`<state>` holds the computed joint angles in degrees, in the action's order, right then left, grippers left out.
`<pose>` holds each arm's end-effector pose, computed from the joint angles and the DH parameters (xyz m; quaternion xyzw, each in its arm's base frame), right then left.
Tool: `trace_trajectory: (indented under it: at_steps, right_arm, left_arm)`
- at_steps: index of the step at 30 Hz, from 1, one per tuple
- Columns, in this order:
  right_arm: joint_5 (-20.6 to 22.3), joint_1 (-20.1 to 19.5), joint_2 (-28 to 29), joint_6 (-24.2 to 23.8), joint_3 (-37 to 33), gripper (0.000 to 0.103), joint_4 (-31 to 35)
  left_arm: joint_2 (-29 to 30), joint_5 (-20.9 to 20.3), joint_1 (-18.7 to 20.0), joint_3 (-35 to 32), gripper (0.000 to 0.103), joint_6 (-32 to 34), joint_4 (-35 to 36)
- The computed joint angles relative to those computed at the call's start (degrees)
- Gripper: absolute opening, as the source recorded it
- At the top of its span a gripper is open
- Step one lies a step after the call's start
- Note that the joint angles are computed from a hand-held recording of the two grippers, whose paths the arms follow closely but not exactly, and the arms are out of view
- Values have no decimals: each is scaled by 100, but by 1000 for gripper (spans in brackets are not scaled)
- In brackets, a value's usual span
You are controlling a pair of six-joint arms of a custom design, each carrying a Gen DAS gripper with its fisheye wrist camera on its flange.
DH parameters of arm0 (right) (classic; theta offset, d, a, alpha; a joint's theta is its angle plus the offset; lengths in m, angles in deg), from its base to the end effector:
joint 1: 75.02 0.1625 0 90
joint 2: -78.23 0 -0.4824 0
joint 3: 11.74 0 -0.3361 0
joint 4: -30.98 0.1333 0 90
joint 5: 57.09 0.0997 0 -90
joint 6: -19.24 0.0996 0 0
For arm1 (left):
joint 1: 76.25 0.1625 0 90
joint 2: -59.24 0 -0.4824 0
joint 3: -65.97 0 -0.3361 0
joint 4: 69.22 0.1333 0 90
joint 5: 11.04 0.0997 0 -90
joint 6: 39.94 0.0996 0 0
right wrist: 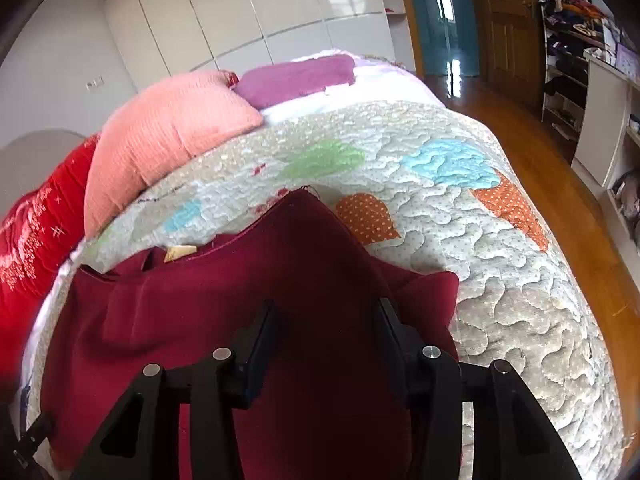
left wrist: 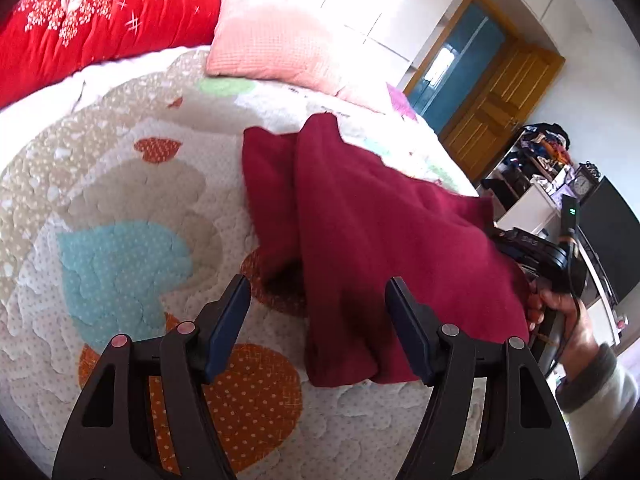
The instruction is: Fold small clothes
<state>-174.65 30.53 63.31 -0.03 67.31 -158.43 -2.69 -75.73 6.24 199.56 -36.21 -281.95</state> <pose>0.2838 -0.6945 -0.0302 0.2081 -0.9047 0.2868 0.2364 0.1135 -0.4844 0.2901 -0.0078 0.8854 -0.4269 0.1837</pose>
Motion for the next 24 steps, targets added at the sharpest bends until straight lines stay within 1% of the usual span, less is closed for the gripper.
trace_trajectory:
  at_steps: [2, 4, 7, 10, 11, 13, 15, 16, 17, 19, 21, 22, 24]
  right_arm:
    - [-297, 125, 100, -214, -91, 48, -33]
    - [-406, 211, 77, -236, -55, 48, 59]
    - [51, 288, -66, 30, 147, 49, 203]
    - [335, 401, -17, 158, 122, 52, 370]
    - [406, 434, 45, 168, 59, 52, 445]
    - [383, 487, 225, 181, -128, 52, 558]
    - [269, 499, 396, 312, -302, 52, 696]
    - [111, 494, 498, 391, -430, 53, 833]
    - [-54, 496, 600, 359, -533, 54, 902]
    - [-269, 565, 730, -65, -578, 58, 653]
    - [-527, 672, 746, -162, -669, 60, 917]
    - [-522, 707, 704, -83, -678, 60, 1097]
    - [-85, 717, 517, 202, -560, 60, 1419]
  left_arm:
    - [-4, -8, 8, -17, 70, -20, 19]
    - [5, 2, 12, -19, 70, -10, 1]
    - [7, -5, 26, -12, 70, -11, 39]
    - [12, 41, 39, -47, 70, -85, 174]
    - [24, 40, 47, -81, 70, -97, 211]
    - [15, 47, 43, -81, 70, -119, 230]
    - [18, 53, 57, -115, 70, -119, 280]
    - [17, 58, 59, -122, 70, -125, 301]
    - [11, 53, 66, -132, 70, -135, 330]
    - [-3, 40, 79, -146, 70, -158, 390]
    - [-19, 27, 88, -150, 70, -185, 426]
    - [-22, 28, 90, -149, 70, -195, 433]
    - [-27, 41, 83, -131, 70, -201, 428]
